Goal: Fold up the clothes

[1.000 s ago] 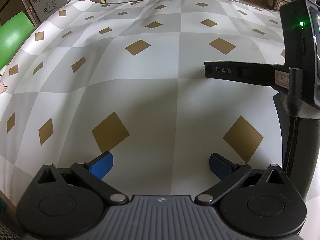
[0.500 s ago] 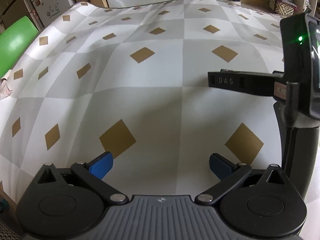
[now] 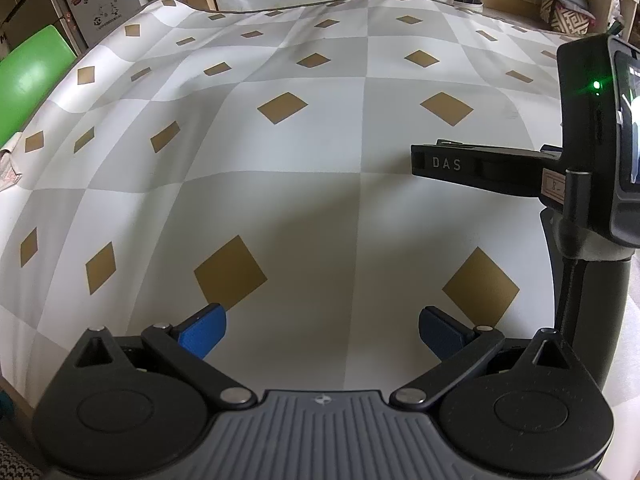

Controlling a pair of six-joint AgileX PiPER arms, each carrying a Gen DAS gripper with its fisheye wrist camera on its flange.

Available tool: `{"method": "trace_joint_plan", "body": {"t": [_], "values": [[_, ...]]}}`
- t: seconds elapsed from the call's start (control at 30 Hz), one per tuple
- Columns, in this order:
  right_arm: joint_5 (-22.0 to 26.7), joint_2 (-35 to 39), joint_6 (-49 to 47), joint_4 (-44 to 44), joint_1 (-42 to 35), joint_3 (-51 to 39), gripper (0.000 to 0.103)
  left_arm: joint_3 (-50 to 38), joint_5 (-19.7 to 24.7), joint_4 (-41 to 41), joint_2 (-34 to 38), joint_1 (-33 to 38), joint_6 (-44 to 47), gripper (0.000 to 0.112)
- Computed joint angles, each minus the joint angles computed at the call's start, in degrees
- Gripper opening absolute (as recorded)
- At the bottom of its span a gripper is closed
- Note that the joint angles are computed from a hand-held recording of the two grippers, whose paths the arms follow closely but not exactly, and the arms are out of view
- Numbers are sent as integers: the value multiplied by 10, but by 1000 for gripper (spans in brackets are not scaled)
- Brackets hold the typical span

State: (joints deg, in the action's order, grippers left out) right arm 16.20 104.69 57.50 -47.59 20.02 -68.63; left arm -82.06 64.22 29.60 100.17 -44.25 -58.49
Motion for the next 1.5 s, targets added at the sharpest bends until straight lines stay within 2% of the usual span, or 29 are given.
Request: {"method": "trace_joint_plan", "body": {"t": [0.93,1.1,1.5], "values": [[0,0,0,0,0,0,103,-11,-7,-6,-10,-8,9,103],[0,0,0,0,0,0,103,-23,10,13,-4,-12,13,103],[0,0,0,0,0,0,103,-25,1,-21,-5,1,21,103]]}}
